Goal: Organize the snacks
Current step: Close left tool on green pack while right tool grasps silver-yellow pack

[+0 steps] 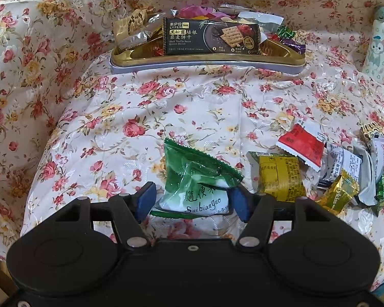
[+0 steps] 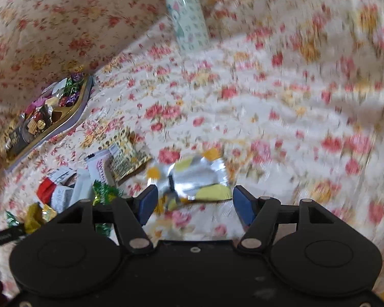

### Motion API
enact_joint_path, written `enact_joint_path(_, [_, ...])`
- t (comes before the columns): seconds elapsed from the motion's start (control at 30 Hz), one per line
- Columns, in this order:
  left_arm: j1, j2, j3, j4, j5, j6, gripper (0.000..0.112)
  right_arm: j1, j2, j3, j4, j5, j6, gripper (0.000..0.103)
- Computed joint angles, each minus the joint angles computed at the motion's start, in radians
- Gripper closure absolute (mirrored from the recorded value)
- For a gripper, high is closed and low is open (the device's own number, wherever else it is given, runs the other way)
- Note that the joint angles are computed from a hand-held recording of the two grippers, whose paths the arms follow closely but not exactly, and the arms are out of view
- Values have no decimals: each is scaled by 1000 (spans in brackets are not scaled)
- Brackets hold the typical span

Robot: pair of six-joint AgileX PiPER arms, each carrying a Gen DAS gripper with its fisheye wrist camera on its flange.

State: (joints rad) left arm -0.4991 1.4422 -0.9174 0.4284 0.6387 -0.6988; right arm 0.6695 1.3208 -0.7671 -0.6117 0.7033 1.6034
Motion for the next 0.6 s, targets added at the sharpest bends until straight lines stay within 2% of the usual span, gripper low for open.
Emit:
enact_joint_path(0.17, [1,-1,0,-2,-1,2,47,-1,17,-30,-1,9,11,35])
enact_joint_path(0.23, [0,-3,5,1,-4,-3,47,-9,20,-42,10,13,-33,35])
enact_joint_path(0.33, [-3,-3,7,11,-7,-15,47,-68,-7,-38,161,-46,-199,36])
enact_joint_path(0.4, [-3,-2,6,10,-7,-14,47,-86,-18,-39,256,-53,-273,36])
enact_joint_path(0.6, [3,1,-2,-3,-1,4,47,-96,1,-30,277,-95,-279,35])
